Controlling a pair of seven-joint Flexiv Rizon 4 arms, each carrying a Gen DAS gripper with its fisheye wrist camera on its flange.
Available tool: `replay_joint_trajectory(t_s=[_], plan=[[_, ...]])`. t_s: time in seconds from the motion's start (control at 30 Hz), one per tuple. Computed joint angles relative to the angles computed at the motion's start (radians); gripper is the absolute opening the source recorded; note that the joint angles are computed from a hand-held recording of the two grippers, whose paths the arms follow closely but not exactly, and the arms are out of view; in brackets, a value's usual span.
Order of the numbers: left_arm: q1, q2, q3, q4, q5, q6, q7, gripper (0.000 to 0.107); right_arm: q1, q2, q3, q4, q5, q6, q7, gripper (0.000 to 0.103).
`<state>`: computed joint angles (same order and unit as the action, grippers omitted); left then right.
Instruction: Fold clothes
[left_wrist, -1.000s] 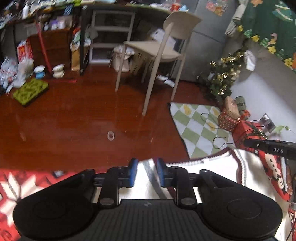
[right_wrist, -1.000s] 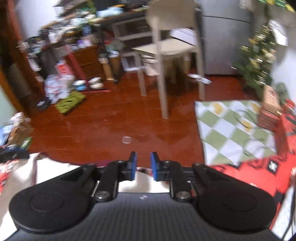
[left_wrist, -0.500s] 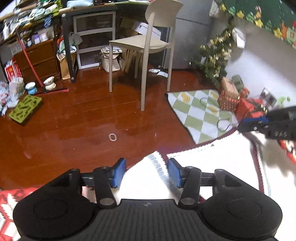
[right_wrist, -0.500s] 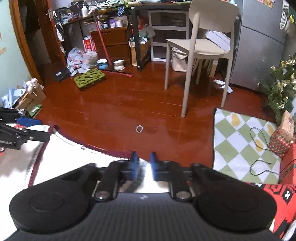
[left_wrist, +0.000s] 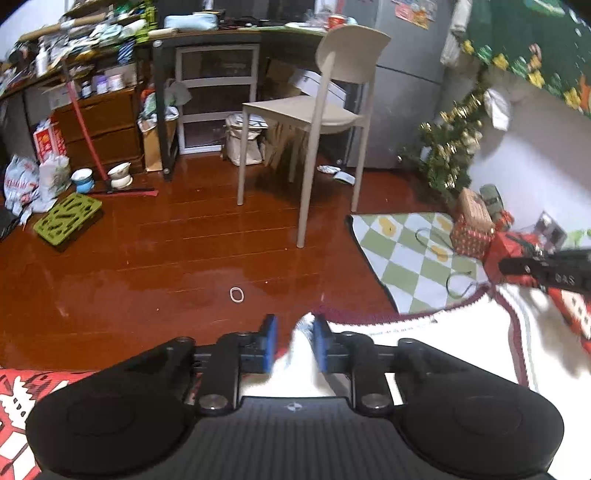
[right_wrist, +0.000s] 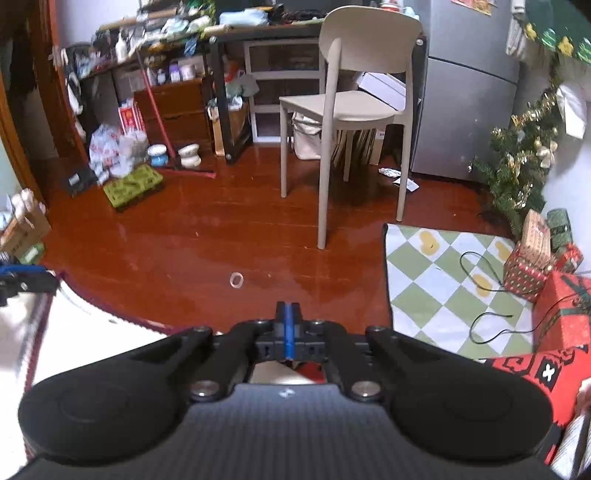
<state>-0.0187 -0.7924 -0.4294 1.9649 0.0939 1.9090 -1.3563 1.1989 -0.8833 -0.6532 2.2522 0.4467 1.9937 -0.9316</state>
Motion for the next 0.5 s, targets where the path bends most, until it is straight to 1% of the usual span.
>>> replay_joint_trajectory(t_s=[0.07, 0.13, 0.17, 0.2, 0.27, 0.33, 0.4, 0.43, 0.5], plan=[[0.017, 0.011, -0.004, 0.004, 0.000, 0.020, -0.012, 0.028, -0.020, 0.036, 0.021, 0.024, 0.004, 0.047, -0.012, 0.002], [0.039, 0.027, -0.009, 0.009, 0.005, 0.032, -0.026, 0.028, -0.025, 0.081, 0.038, 0.055, 0.021, 0.087, -0.044, 0.008], [0.075, 0.035, -0.039, 0.015, 0.018, 0.015, -0.032, 0.028, -0.026, 0.104, 0.047, 0.072, 0.032, 0.103, -0.062, 0.008], [0.133, 0.038, -0.089, 0.027, 0.041, -0.008, -0.032, 0.028, -0.036, 0.135, 0.065, 0.093, 0.036, 0.107, -0.078, 0.013], [0.238, 0.044, -0.178, 0.059, 0.075, -0.056, -0.016, 0.028, -0.055, 0.198, 0.100, 0.134, 0.045, 0.111, -0.110, 0.014], [0.308, 0.048, -0.227, 0.097, 0.089, -0.075, 0.011, 0.028, -0.075, 0.242, 0.142, 0.178, 0.061, 0.110, -0.135, 0.015], [0.335, 0.053, -0.235, 0.128, 0.078, -0.085, 0.025, 0.029, -0.060, 0.255, 0.141, 0.204, 0.097, 0.083, -0.147, 0.016], [0.348, 0.055, -0.239, 0.143, 0.074, -0.090, 0.031, 0.029, -0.070, 0.260, 0.153, 0.210, 0.102, 0.077, -0.142, 0.018], [0.366, 0.051, -0.247, 0.165, 0.070, -0.090, 0.048, 0.029, -0.127, 0.257, 0.210, 0.214, 0.095, 0.099, -0.131, 0.020]])
